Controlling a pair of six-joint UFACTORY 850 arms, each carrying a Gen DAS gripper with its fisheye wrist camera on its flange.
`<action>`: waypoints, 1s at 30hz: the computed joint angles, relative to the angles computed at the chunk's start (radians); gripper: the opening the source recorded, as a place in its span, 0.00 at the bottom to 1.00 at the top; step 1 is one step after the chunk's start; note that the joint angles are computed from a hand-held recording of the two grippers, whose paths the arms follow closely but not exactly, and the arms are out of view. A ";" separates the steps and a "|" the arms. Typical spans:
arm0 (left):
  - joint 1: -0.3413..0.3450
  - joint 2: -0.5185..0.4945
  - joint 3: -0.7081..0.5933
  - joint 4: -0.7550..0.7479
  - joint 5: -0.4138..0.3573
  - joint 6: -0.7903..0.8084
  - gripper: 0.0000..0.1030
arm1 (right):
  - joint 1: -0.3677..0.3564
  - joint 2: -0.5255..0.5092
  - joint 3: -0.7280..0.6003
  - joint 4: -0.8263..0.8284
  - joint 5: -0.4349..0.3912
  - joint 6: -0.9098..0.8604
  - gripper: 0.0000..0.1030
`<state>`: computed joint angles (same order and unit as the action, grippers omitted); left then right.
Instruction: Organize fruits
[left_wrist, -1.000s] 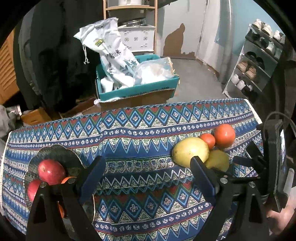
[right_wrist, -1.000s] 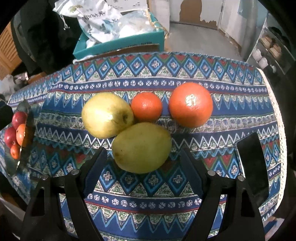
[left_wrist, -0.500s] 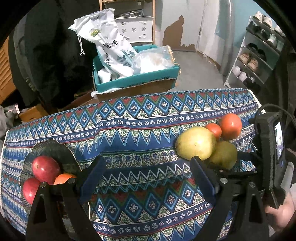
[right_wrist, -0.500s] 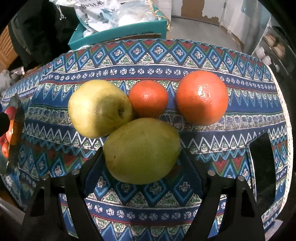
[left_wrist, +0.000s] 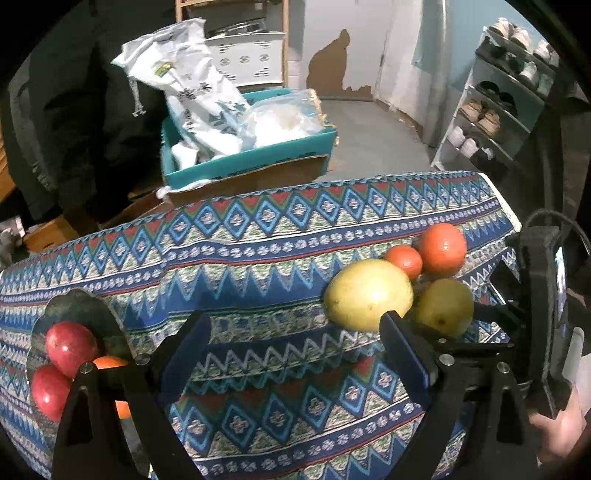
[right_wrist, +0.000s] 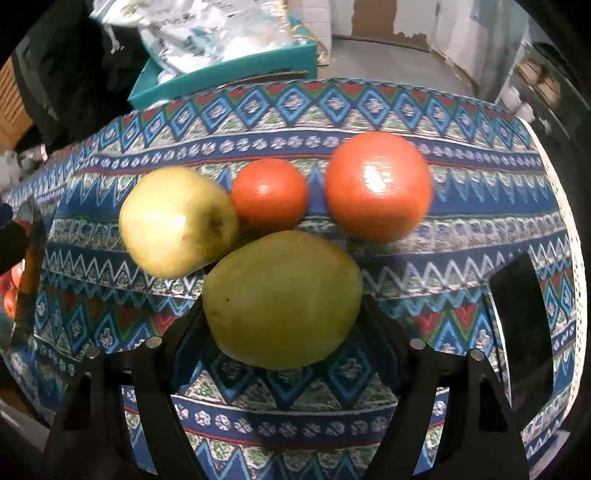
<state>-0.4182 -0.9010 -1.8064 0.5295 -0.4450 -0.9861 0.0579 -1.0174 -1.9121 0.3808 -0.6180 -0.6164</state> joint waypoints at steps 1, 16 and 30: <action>0.000 -0.006 -0.009 -0.014 0.003 0.018 0.91 | -0.005 0.002 -0.001 0.000 0.001 0.004 0.75; -0.014 -0.157 -0.215 -0.477 -0.003 0.543 0.91 | -0.091 0.046 0.020 0.011 0.024 0.066 0.75; -0.018 -0.365 -0.521 -0.534 -0.207 0.519 0.91 | -0.107 0.082 0.067 0.021 0.056 0.060 0.75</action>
<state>-0.4363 -1.2660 -2.3271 -0.0040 -0.6519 -0.4671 -0.0492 -0.9351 -1.8452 0.4022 -0.5617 -0.5565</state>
